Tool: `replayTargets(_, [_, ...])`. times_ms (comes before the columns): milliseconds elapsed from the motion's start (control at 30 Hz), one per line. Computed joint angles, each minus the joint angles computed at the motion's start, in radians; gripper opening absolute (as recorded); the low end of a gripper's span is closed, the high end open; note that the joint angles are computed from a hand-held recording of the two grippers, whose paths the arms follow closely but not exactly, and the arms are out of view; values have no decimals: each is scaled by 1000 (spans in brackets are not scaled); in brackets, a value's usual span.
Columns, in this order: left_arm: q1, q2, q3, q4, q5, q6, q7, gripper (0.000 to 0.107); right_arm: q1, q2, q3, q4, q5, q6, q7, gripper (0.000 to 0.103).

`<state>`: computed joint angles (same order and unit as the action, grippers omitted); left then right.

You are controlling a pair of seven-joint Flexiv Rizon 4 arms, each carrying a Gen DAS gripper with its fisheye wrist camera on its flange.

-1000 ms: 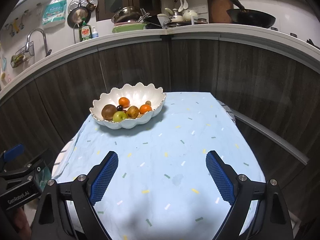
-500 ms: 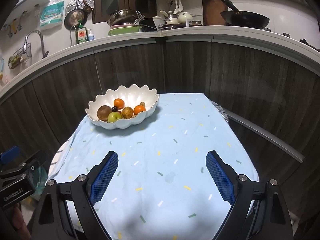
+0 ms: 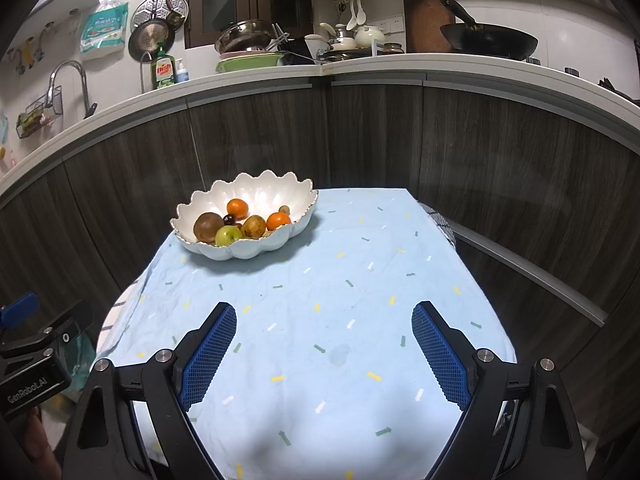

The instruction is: Organize fruits

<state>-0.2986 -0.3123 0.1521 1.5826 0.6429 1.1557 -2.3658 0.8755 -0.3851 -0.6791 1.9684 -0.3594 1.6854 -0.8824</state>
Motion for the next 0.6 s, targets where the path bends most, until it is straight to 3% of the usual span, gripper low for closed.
replayTargets(600, [1, 1, -2, -1, 1, -4, -1, 102, -17, 10, 13, 2, -26, -9, 23, 90])
